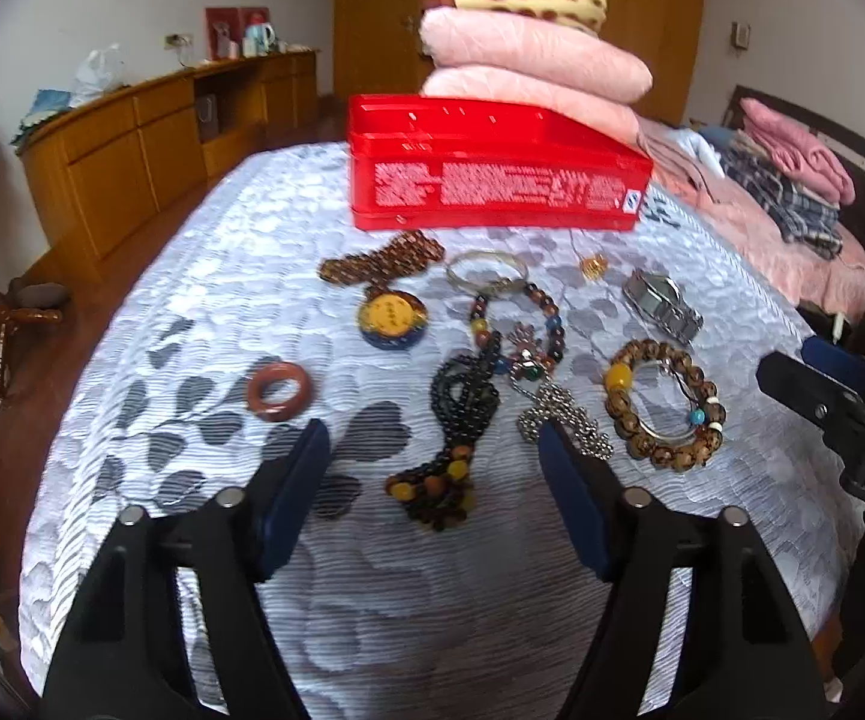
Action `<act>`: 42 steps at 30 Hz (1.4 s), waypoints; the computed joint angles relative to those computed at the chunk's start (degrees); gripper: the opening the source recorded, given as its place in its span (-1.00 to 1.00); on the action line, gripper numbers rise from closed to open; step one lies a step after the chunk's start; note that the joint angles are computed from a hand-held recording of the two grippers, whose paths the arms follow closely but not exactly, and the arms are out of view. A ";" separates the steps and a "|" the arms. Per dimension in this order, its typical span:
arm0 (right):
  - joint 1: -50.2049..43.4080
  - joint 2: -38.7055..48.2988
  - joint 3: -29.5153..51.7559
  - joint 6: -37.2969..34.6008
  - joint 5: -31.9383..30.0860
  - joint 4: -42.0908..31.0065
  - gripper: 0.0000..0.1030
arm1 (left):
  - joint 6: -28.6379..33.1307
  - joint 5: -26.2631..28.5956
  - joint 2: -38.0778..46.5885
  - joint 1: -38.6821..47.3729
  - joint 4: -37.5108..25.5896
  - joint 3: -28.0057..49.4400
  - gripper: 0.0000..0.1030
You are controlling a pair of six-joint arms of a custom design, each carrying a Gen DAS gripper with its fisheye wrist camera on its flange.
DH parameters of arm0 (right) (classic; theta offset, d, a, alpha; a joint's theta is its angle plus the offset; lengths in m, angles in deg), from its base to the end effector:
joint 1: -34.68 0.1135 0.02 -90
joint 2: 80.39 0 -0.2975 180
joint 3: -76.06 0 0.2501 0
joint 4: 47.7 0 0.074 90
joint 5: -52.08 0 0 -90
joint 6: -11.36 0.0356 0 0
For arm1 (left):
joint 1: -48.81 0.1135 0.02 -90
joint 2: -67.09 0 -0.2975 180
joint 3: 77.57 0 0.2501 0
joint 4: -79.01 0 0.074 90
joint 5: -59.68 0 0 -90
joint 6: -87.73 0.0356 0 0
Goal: Organize jewelry
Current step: 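Grasp the black bead necklace with the left tool while the right tool grasps the wooden bead bracelet, then carry both held pieces into the red box and open both tools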
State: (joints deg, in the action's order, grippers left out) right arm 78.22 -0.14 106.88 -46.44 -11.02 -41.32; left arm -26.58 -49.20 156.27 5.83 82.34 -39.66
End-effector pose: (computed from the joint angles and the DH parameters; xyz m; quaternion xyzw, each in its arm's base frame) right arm 0.1630 0.1327 0.1445 0.0041 0.8969 0.0694 0.4368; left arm 0.1866 -0.1582 0.1359 0.0913 0.9181 -0.0687 0.3795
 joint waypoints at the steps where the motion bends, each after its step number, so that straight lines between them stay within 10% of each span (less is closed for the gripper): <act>1: -0.18 0.38 0.23 -0.28 -0.35 0.15 0.55 | 0.16 1.40 0.88 0.64 -0.69 0.83 0.13; 27: -7.53 10.52 7.02 -6.75 -19.28 -0.50 -0.78 | 1.86 4.45 4.62 3.06 -4.35 6.06 -0.39; 42: -7.18 -1.93 5.76 -7.91 -20.72 -4.07 -0.78 | -0.59 7.28 -3.05 3.92 -2.31 2.11 -0.72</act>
State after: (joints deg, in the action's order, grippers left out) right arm 71.03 -2.07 112.64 -54.35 -31.74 -45.39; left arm -27.17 -41.92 153.22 9.74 80.03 -37.54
